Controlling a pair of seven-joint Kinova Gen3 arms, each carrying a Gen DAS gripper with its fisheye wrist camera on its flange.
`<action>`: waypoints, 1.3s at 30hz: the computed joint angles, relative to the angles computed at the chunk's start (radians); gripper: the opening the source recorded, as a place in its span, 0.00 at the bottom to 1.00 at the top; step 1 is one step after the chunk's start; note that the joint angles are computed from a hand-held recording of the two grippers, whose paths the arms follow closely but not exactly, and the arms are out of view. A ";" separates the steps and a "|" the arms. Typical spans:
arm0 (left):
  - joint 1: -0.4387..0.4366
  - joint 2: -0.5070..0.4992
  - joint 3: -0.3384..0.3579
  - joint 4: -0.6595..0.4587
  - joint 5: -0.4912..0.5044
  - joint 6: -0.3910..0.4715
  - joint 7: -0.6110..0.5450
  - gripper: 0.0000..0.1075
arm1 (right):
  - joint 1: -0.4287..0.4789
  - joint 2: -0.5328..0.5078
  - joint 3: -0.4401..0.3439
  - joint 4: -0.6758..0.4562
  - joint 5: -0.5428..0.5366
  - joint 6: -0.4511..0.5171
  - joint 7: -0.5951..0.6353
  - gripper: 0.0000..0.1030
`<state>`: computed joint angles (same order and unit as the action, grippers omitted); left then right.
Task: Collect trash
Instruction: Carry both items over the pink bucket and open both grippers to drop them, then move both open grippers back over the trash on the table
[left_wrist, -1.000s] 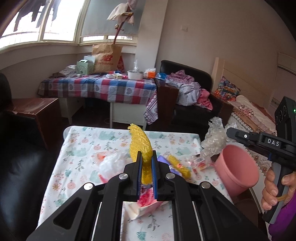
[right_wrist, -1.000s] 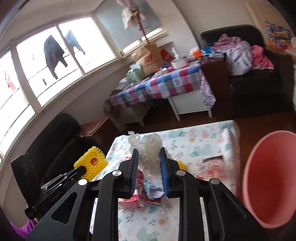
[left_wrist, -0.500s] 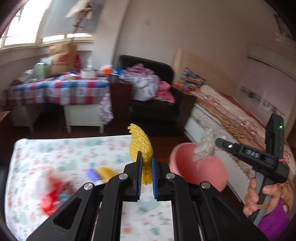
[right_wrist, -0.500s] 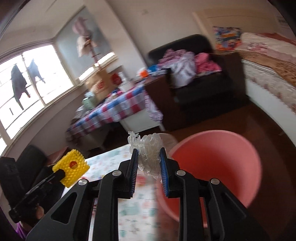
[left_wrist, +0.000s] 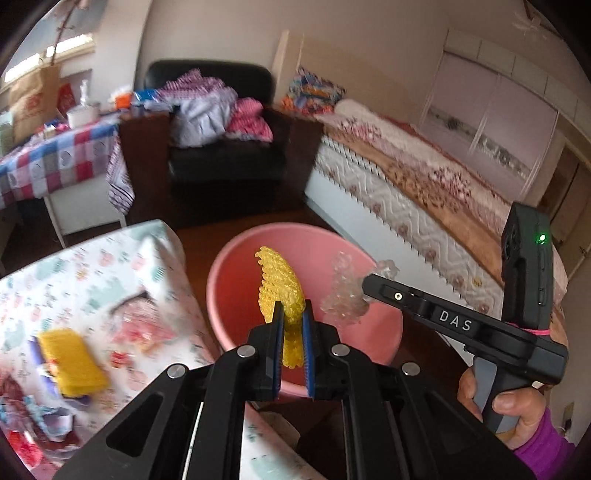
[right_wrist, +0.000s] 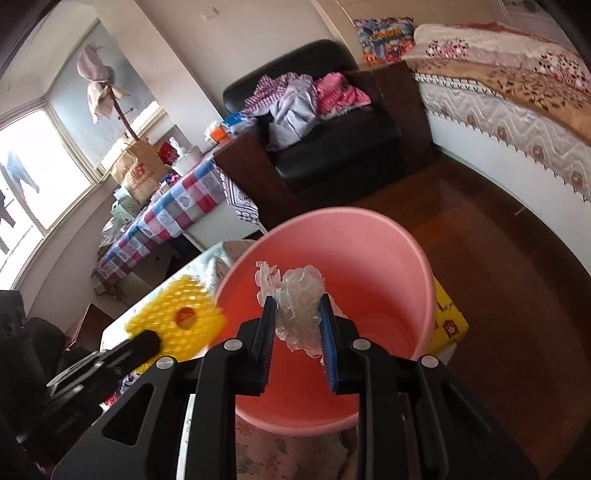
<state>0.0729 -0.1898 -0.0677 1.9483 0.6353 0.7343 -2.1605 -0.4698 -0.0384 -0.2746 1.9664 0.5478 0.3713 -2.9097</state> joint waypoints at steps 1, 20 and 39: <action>0.005 0.022 0.014 -0.004 -0.005 -0.007 0.011 0.08 | 0.000 0.006 0.002 0.003 -0.010 -0.001 0.008 0.23; -0.010 0.078 0.056 -0.033 -0.049 -0.028 0.098 0.39 | -0.035 0.029 0.044 -0.057 -0.100 0.118 0.089 0.45; 0.001 -0.078 -0.061 0.007 -0.017 -0.002 0.031 0.48 | -0.104 0.028 -0.028 -0.137 0.102 0.329 -0.052 0.52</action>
<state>0.0737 -0.2679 -0.1291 1.9548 0.6183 0.7318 -2.1299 -0.5740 -0.0108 -0.3024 1.8294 0.6501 0.7000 -2.9615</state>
